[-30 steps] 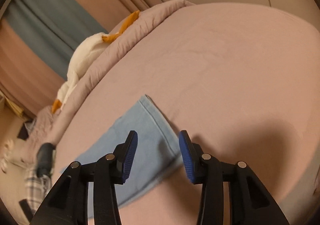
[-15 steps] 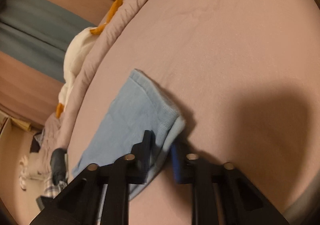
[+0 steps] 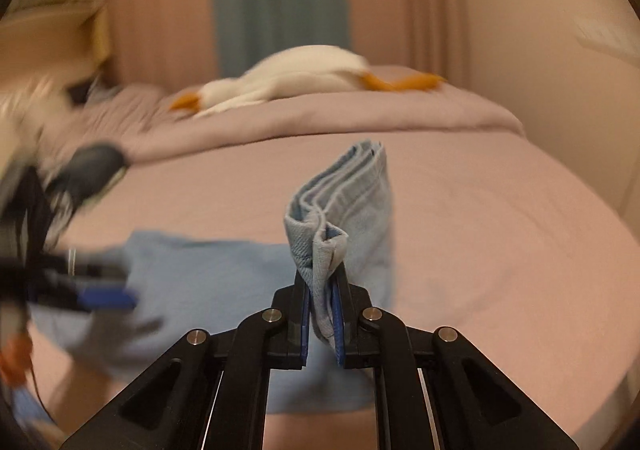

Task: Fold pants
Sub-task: 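Grasp the jeans leg end with the right gripper and lift it, then carry the leg end over the jeans with the right gripper and release it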

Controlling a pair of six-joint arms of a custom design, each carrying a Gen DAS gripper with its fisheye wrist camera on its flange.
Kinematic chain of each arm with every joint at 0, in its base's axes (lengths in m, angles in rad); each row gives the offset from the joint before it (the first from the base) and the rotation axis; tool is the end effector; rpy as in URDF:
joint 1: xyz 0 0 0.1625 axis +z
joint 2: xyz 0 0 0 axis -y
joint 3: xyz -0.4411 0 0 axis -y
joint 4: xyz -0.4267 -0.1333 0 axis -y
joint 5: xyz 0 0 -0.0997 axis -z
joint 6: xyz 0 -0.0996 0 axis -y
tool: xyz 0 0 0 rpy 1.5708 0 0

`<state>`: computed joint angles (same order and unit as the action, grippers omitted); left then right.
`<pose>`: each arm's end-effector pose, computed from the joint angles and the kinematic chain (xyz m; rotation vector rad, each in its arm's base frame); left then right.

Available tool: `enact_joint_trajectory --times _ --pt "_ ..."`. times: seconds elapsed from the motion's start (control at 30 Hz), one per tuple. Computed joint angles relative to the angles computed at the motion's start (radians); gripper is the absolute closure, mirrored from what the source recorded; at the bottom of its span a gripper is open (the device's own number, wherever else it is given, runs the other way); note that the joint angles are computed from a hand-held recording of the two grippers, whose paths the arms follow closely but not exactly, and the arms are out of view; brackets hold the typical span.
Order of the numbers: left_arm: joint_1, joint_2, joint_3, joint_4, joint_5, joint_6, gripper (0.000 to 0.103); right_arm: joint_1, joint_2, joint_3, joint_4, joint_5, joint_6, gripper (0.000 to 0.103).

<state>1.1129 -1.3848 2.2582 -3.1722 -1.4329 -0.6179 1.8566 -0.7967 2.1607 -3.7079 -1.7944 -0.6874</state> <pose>-0.0873 -0.5096 0.2616 0.2880 -2.6994 0.9839 0.2576 -0.4821 0.0604 1.1136 -2.3598 0.9813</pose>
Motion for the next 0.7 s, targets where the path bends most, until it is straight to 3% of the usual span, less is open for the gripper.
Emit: enact_joint_trajectory --times 0.13,0.23,0.3,0.33,0.43,0.7 --pt "0.057 0.046 -0.015 -0.019 -0.071 -0.067 0.017 0.038 0.065 0.003 -0.001 -0.008 -0.063 0.092" --pt "0.075 0.039 0.0 -0.023 -0.071 -0.105 0.024 0.057 0.093 0.008 0.001 -0.006 -0.116 0.092" --pt "0.071 0.02 0.012 -0.024 -0.044 -0.103 0.056 0.066 0.106 0.007 0.008 -0.011 -0.147 0.092" --pt "0.072 0.008 0.016 -0.014 -0.031 -0.104 0.079 0.07 0.108 0.006 0.013 -0.011 -0.153 0.092" --pt "0.045 -0.033 0.028 0.018 0.065 -0.088 0.093 0.087 0.117 -0.001 0.027 -0.013 -0.18 0.092" --pt "-0.037 -0.178 0.092 0.114 0.351 0.005 0.094 0.138 0.138 -0.018 0.065 0.037 -0.219 0.092"
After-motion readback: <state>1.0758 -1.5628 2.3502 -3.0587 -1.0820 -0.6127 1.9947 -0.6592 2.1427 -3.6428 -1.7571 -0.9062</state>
